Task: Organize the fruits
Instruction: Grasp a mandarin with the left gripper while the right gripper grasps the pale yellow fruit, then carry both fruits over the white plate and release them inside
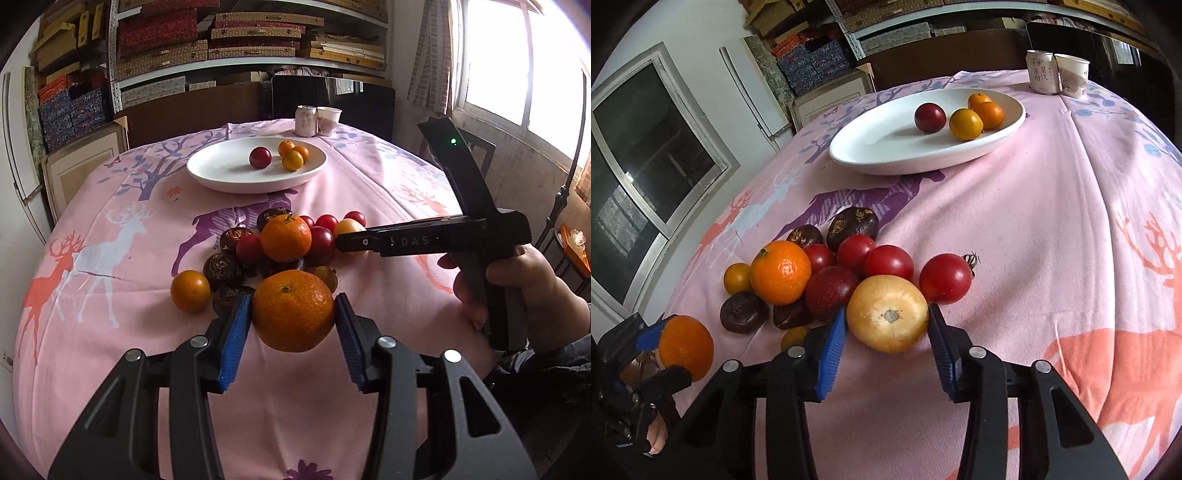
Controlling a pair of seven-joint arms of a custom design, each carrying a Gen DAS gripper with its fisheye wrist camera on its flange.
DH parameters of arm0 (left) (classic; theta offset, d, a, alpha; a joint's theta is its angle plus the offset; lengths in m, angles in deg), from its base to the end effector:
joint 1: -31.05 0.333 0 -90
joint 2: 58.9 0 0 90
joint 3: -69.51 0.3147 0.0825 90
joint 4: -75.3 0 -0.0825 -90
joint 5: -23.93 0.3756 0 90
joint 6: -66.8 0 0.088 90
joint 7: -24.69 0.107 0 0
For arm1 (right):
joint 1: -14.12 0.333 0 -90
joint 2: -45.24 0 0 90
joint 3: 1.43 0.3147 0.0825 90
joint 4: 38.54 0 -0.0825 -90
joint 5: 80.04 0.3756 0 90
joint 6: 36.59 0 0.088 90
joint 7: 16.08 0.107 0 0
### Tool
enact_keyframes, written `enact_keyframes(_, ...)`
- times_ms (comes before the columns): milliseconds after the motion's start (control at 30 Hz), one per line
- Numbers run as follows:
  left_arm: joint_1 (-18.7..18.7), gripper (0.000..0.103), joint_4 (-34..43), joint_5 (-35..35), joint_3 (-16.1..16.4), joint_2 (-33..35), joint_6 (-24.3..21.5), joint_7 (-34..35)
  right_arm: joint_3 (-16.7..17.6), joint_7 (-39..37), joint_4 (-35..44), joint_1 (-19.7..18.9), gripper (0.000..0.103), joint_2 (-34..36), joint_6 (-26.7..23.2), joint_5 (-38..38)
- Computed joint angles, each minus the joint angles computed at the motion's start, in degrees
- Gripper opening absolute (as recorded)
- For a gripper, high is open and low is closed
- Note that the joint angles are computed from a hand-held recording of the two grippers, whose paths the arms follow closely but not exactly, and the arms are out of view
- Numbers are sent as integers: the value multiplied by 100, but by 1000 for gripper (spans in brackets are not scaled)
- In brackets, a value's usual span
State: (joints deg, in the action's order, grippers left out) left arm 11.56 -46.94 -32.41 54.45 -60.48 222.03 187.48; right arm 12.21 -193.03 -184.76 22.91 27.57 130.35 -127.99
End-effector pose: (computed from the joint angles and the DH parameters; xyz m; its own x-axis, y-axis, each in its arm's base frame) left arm 0.4808 -0.2968 0.4773 -0.8844 -0.4667 -0.0035 -0.3085 0.5902 -0.7460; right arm 0.3998 0.2173 0.4360 -0.3017 -0.8889 -0.3447 -0.6518 0.4562 -0.6059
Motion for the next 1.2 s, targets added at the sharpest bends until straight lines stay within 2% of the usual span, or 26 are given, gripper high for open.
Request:
enact_keyframes(200, 17, 45, 95, -198, 15, 20, -35, 59, 324, 473, -54, -124, 43, -400, -209, -616)
enact_keyframes(400, 54, 45, 740, -274, -35, 383, -317, -11, 165, 74, 29, -57, 43, -849, -606, -608)
enact_keyframes(567, 19, 45, 1926, 632, -211, 1251, -253, -932, -75, -427, 364, -297, 43, -843, -595, -559)
enact_keyframes(700, -118, 45, 3093, 1555, -310, 2095, -206, -1759, -322, -831, 793, -513, 43, -428, -321, -420)
enact_keyframes(767, -312, 45, 3783, 2184, -225, 2602, -282, -2345, -461, -1063, 1049, -564, 43, -92, -252, -249)
enact_keyframes(900, -861, 45, 5369, 3513, 215, 3744, -713, -3677, -723, -1570, 1478, -508, 43, 607, -169, 183)
enact_keyframes(967, -1091, 45, 6218, 4071, 434, 4323, -1097, -4230, -831, -1680, 1582, -459, 43, 868, -75, 362)
enact_keyframes(1033, -1194, 46, 6957, 4445, 505, 4809, -1520, -4578, -956, -1847, 1636, -388, 45, 1056, 38, 634)
enact_keyframes(1100, -1227, 46, 7277, 4719, 507, 5020, -1685, -4811, -1011, -1925, 1650, -335, 50, 1114, -4, 823)
enact_keyframes(1133, -1155, 46, 7162, 4756, 414, 4963, -1630, -4800, -980, -1747, 1632, -367, 57, 1074, -28, 661)
enact_keyframes(1200, -944, 48, 6693, 4711, 170, 4683, -1433, -4695, -830, -1172, 1578, -482, 59, 899, -134, -19)
